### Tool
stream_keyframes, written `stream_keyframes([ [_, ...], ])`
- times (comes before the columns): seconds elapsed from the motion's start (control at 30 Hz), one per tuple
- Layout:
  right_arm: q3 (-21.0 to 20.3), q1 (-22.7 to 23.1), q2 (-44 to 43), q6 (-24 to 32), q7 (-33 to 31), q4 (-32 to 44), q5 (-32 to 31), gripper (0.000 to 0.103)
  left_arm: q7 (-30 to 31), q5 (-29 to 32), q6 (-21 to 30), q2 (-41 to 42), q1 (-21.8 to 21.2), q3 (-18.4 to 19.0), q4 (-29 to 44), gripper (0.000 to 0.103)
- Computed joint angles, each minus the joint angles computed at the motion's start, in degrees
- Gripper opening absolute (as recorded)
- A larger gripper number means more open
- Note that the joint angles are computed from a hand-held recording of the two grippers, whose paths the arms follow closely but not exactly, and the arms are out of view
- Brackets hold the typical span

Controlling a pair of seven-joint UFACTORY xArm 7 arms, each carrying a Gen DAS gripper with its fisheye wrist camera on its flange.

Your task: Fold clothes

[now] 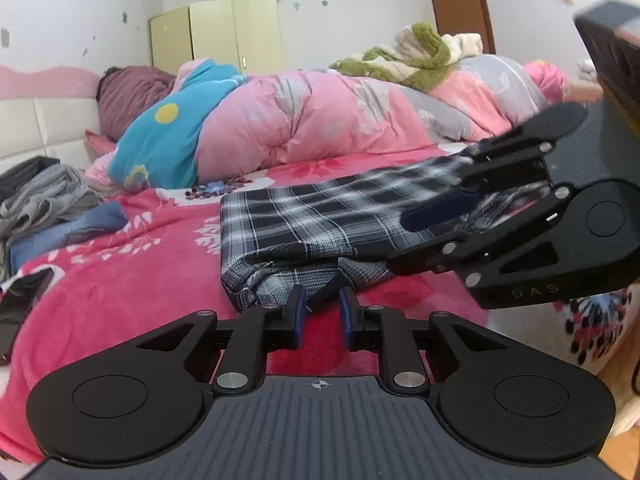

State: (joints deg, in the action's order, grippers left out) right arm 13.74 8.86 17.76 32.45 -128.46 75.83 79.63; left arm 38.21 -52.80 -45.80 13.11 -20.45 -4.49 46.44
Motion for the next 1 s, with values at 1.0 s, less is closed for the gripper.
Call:
stream_keyframes([
  [1.0,2.5,-0.4,5.5,1.4,22.3,5.3,-2.3,0.001,-14.6,15.5,3.3,-1.0,6.3,2.6,-2.2,0.033],
])
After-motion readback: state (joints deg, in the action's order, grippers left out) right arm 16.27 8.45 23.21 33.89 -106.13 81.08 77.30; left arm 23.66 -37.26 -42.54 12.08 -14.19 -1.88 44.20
